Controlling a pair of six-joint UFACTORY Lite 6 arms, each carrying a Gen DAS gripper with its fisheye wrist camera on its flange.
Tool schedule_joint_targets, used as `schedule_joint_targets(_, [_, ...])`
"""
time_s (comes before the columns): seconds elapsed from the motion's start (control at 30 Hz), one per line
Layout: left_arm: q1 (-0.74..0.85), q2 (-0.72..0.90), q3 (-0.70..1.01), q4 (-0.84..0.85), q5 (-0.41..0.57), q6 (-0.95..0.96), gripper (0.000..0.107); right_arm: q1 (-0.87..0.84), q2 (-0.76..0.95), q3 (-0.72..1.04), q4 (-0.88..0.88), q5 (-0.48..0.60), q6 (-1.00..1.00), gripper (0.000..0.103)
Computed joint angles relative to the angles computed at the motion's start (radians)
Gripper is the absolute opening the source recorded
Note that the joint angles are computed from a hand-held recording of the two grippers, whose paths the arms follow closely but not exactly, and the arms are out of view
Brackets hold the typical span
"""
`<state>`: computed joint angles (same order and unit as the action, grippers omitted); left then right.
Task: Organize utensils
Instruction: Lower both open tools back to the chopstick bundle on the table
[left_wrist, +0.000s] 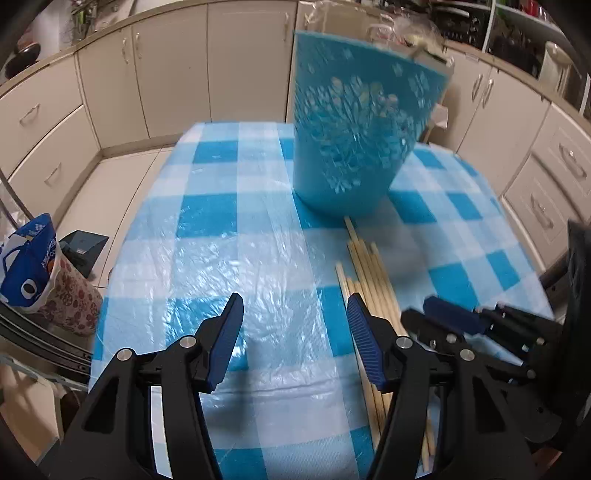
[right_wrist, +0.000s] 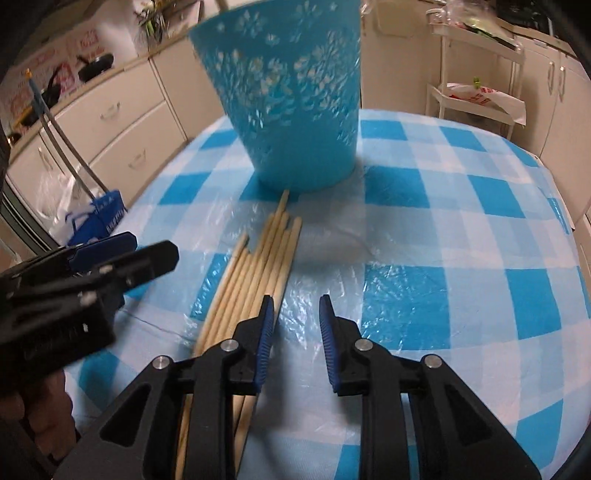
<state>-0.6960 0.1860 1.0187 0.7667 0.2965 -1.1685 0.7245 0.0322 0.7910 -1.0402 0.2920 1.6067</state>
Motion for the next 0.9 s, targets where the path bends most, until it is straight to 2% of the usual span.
schedule_joint_targets(0.13, [-0.016, 0.043, 0.035, -0.047, 0.018, 0.051, 0.056, -0.013, 0.003, 0.003, 0.059, 0.027, -0.103, 0.025])
schedule_joint_targets(0.23, [-0.027, 0.076, 0.080, -0.090, 0.034, 0.089, 0.056, -0.056, -0.028, -0.020, 0.141, -0.039, -0.178, 0.025])
schedule_joint_targets(0.57, [-0.035, 0.111, 0.094, -0.110, 0.047, 0.122, 0.055, -0.083, -0.029, -0.023, 0.084, -0.098, -0.092, 0.027])
schedule_joint_targets(0.7, [-0.028, 0.109, 0.084, -0.137, 0.032, 0.151, 0.055, -0.090, -0.010, -0.004, 0.118, -0.095, -0.136, 0.029])
schedule_joint_targets(0.8, [-0.034, 0.108, 0.081, -0.137, 0.025, 0.164, 0.056, -0.105, -0.003, 0.002, 0.187, -0.106, -0.213, 0.029])
schedule_joint_targets(0.9, [-0.049, 0.109, 0.082, -0.107, 0.034, 0.152, 0.056, -0.129, 0.009, 0.022, 0.353, -0.124, -0.402, 0.032])
